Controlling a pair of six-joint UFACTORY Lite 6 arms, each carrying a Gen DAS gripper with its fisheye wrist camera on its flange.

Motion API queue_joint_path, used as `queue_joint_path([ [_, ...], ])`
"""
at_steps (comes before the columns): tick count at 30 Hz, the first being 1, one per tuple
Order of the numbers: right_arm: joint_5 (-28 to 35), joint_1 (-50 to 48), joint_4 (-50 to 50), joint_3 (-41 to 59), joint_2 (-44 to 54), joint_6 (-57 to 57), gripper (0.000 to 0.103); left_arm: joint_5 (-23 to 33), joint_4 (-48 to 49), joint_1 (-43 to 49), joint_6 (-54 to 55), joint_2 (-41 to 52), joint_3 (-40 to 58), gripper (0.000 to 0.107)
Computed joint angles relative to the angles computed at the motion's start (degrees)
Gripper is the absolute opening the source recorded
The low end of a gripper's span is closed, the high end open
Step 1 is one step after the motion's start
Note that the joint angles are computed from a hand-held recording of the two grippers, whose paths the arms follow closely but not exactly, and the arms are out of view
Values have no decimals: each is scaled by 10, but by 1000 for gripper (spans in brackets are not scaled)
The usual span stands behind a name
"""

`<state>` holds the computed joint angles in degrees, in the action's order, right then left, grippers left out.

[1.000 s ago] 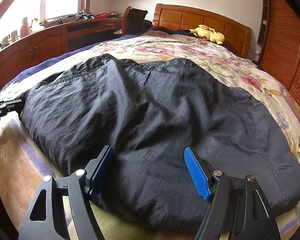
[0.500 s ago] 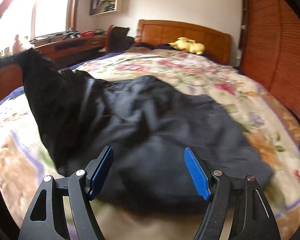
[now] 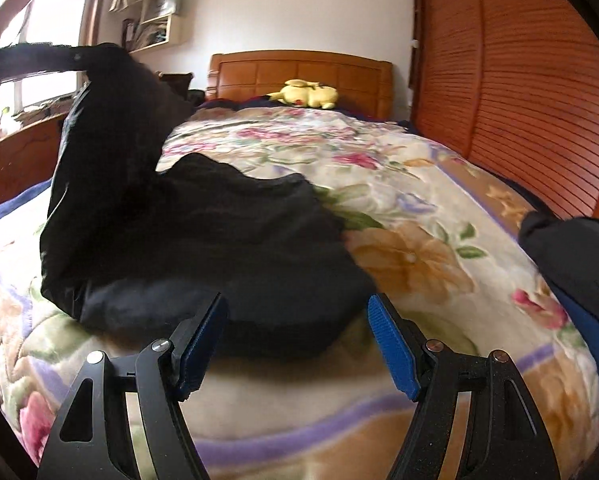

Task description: Fold large clothes

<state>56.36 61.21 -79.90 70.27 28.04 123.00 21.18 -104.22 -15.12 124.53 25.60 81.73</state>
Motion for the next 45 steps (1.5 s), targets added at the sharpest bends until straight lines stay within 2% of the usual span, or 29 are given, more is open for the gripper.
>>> queue_joint_path([
  [4,-1,-8,-6,-21,-10,16,75,-11,37,-57,-39,1,0,5],
  [7,1,-4,-5,-39,-22,28,75,-20,138,-74,-153,31,29,6],
  [11,0,1,-4,-35,-20,30,75,-17,127,-69,-152,37,20,7],
  [15,5,12,-5,-39,-24,34,75,16,45,-38,-66,-10,-44,37],
  [18,3,11,-20,-43,-23,46,75,28,-3,-18,-15,-27,-68,45],
  [20,0,6,-29,-43,-19,51,75,43,-30,7,17,-38,-90,57],
  [21,-2,6,-31,-39,-17,50,75,54,-41,23,31,-43,-102,72],
  [22,-9,0,-40,-41,-16,56,75,66,-55,41,45,-44,-112,82],
  [26,-22,-9,-51,-31,-8,62,75,98,-77,107,79,-33,-132,82],
  [30,-24,-11,-48,-6,9,57,75,109,-142,155,163,-6,-151,82],
  [45,-26,-25,-44,72,66,23,75,133,-146,234,185,105,-103,82],
])
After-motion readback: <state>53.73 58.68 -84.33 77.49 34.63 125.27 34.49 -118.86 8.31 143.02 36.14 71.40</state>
